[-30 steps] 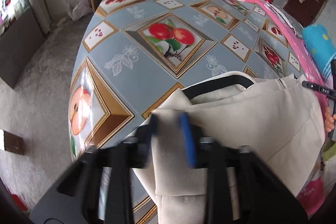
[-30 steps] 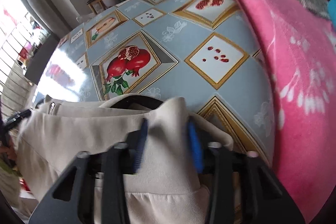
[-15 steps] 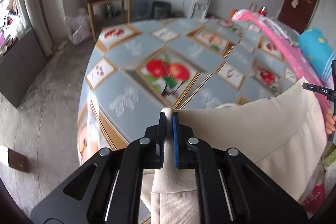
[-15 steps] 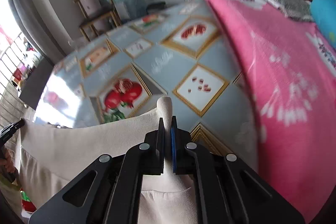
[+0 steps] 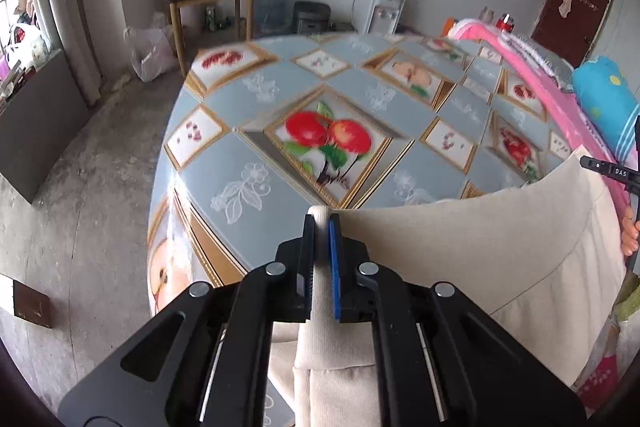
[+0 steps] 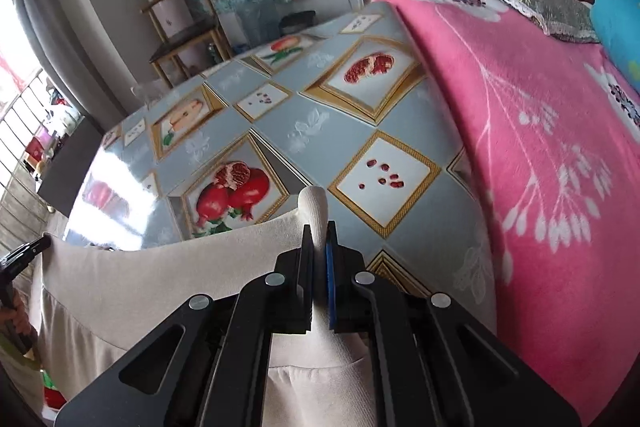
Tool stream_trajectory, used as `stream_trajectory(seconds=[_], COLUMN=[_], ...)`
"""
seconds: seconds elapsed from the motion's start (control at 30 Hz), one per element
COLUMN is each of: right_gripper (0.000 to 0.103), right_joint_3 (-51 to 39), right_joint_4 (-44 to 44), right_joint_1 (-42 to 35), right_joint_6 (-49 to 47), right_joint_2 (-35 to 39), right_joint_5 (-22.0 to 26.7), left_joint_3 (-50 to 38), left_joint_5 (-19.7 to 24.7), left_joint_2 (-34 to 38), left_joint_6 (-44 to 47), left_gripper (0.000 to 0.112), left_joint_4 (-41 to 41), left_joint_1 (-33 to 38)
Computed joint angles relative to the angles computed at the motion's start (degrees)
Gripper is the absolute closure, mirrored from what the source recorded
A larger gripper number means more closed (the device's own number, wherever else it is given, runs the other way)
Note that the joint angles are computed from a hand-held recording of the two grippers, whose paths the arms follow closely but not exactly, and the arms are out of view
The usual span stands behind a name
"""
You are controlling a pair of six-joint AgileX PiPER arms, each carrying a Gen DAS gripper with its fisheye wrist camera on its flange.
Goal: Fold large clothes
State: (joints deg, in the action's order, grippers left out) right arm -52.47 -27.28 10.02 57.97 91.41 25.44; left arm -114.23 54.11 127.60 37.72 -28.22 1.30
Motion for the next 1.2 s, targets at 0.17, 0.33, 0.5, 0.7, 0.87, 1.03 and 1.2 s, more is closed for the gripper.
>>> stream_trajectory(seconds=[0.17,0.33,0.5,0.7,0.87,1.03,1.2], right_gripper=[0.08,0.071,0.071,0.075,0.077,0.074,0.074], right_joint_3=[-1.96,2.19,7.01,17.76,22.0,10.07,-0.05], right_joint_4=[2.08,-10.0,-9.43,-5.95,-5.44,-7.75,-14.74], right_joint_1=[-0.47,7.88,28.47,42.08,42.9,55.42,57.9], right_joint_6=[-2.84,8.47,13.38,29.48,34.13,38.16,38.62], right_joint_2=[1.48,-15.2,-26.07,-23.17,-26.44,-20.57,-7.27], right_joint_5=[4.06,19.73,29.88,27.14,28.53,43.63,34.75], left_joint_3=[-4.53,5.78,20.81,41.21,45.1,48.58,52.25], left_joint_5=[2.59,-1.87,5.74,3.34,2.36,1.87,5.97], left_joint_2=[4.34,-6.48,-18.89,-25.07,-23.93,-32.51,-37.66], left_joint_6=[-4.57,0.43,14.87,19.18,24.71,29.69,33.61], left_gripper=[0.093,0.094,0.094,0.094,0.093,0.096,0.077], left_joint_4=[6.34,1.67,-11.29,-9.38,-14.93,-16.37,-22.07], left_joint_1=[-1.37,3.03,10.31,12.17,17.67,18.55,11.8])
